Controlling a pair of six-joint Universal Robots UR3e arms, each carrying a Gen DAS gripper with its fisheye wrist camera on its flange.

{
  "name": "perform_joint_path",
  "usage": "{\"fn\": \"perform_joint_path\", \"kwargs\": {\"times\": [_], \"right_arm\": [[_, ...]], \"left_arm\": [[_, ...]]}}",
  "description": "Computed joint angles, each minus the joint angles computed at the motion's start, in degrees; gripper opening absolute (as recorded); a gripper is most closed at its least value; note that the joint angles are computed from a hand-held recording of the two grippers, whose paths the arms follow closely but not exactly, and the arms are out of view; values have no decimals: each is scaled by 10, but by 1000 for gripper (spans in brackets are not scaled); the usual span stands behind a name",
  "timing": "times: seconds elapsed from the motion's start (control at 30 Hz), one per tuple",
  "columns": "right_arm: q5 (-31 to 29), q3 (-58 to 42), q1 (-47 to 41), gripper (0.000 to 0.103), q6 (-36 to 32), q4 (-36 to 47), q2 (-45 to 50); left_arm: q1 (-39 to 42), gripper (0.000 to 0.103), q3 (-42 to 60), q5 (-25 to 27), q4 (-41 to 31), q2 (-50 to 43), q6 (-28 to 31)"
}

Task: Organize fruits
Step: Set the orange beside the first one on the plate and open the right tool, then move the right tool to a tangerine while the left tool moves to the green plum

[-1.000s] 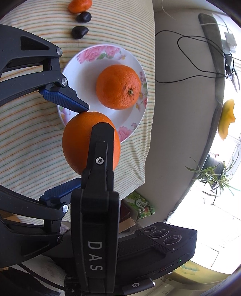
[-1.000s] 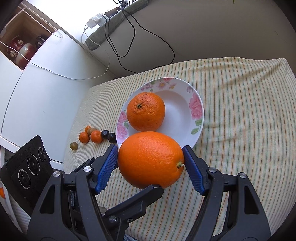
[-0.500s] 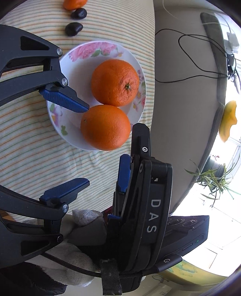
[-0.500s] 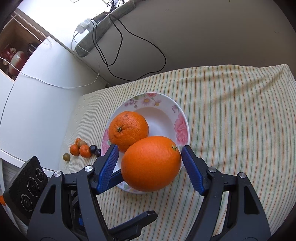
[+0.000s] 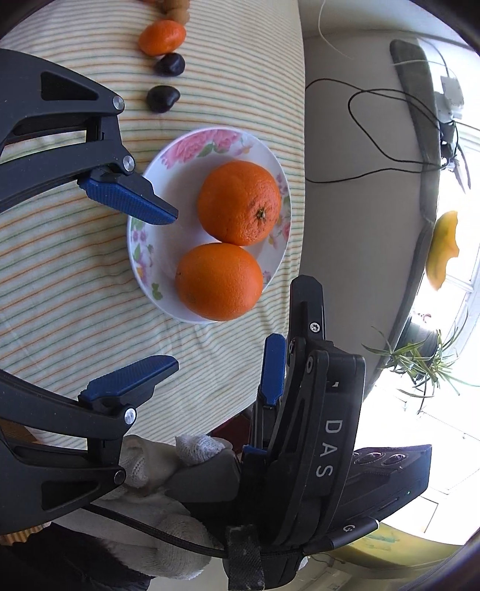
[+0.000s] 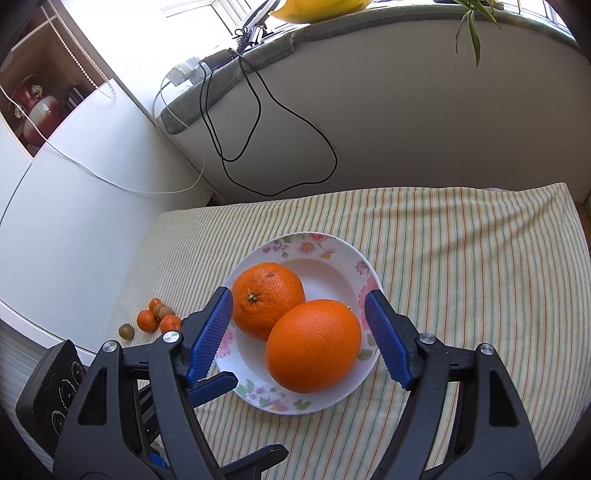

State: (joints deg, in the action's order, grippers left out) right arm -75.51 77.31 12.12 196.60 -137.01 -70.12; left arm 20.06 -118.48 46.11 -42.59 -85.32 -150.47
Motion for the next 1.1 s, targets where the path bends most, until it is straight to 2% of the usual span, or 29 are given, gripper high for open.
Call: {"fn": "perform_joint_path", "kwargs": {"times": [0.33, 0.43, 0.5, 0.57, 0.73, 0.97, 1.1], "right_arm": [[-96, 35, 75, 77, -23, -49, -23], [-115, 49, 98, 80, -19, -72, -26], [-119, 65, 112, 82, -14, -96, -30], [-131, 84, 127, 82, -7, -127, -34], [-148, 137, 169, 84, 26, -226, -30], [-190, 89, 233, 85, 14, -212, 20], [-191, 55, 260, 85, 18, -208, 52]], "left_arm": [[128, 75, -80, -19, -113, 137, 124], [169, 75, -113, -20, -125, 180, 164], [206, 75, -126, -20, -167, 207, 208], [231, 75, -133, -20, -183, 213, 223], [334, 75, -162, -17, -246, 255, 305], [461, 75, -175, -26, -292, 275, 376], [516, 75, -168, -38, -303, 256, 404]]}}
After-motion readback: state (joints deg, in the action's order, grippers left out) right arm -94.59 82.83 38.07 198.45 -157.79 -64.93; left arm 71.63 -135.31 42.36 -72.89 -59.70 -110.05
